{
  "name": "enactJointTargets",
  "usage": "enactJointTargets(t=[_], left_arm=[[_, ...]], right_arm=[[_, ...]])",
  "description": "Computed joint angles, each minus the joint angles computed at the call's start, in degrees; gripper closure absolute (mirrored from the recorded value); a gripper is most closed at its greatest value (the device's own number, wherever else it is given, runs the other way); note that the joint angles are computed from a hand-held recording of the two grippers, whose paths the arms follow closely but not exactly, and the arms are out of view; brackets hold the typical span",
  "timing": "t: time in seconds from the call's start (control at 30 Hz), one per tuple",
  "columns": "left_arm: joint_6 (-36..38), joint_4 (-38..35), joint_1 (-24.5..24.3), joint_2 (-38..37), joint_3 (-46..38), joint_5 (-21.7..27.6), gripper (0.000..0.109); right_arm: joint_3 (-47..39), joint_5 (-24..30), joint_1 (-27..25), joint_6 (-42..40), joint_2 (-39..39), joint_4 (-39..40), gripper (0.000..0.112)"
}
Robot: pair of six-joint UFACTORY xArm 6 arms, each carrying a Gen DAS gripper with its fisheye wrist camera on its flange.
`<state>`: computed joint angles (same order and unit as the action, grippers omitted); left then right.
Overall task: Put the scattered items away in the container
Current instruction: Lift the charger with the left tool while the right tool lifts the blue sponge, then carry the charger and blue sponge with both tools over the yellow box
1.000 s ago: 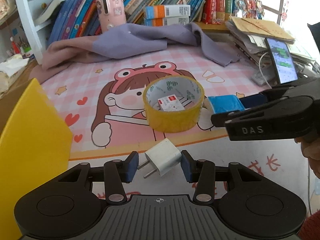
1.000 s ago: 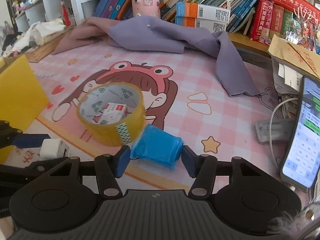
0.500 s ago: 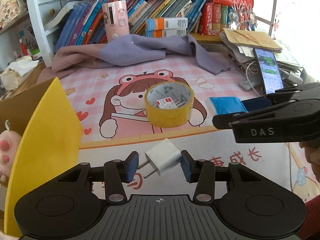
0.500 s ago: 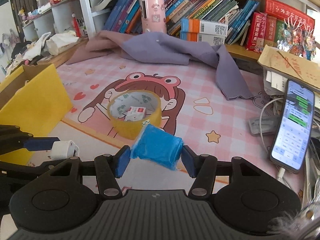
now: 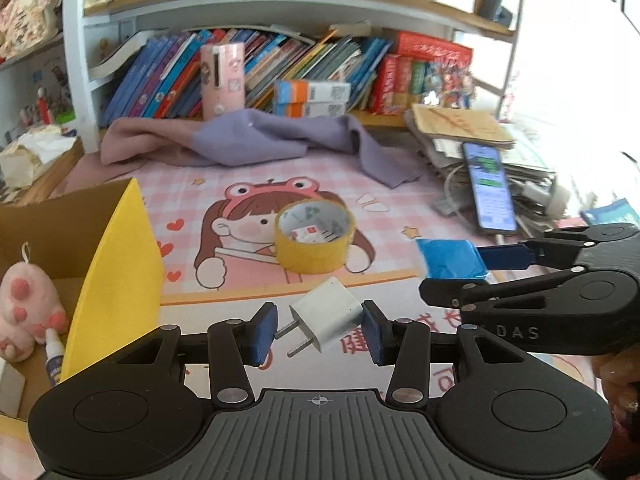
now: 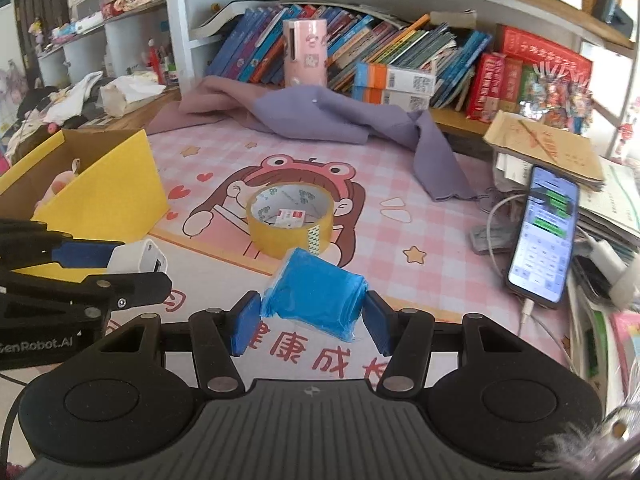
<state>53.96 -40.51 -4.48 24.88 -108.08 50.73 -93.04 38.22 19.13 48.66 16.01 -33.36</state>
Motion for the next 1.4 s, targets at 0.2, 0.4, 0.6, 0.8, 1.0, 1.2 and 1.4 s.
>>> enactJointTargets(t=[0.2,0.4,0.6,0.8,1.0,1.2,1.4], left_arm=[[8.2,-5.1,2.8,-3.1,3.3,2.9,0.065],[12.8,-8.0,7.1,-5.8,5.8,6.7,0.065],[16.5,-10.6,11.6,-7.9,7.5,10.4,0.065],[20.4,-11.8,15.5,-9.8,9.8,14.3,0.065],[23.1,-11.4,19.2,-10.7,10.8,17.9,0.065],[25.4,-10.8,22.6,-11.4,11.5,20.2,0.065],[24.2,-10.1,25.3,-10.4,10.5,19.7,0.065]], right_arm=[[-1.1,5.4,4.1,7.3,-0.5,-5.3,0.059],[-3.9,11.4,8.8,12.6,0.4,-8.9,0.059],[-6.3,16.7,13.9,16.4,1.1,-11.3,0.059],[-8.5,21.4,18.4,19.9,2.5,-12.6,0.059],[-10.7,25.4,22.7,23.4,4.2,-12.3,0.059],[-15.4,27.4,25.6,24.0,7.5,-11.5,0.059],[-22.4,27.1,26.8,19.2,12.5,-9.4,0.059]])
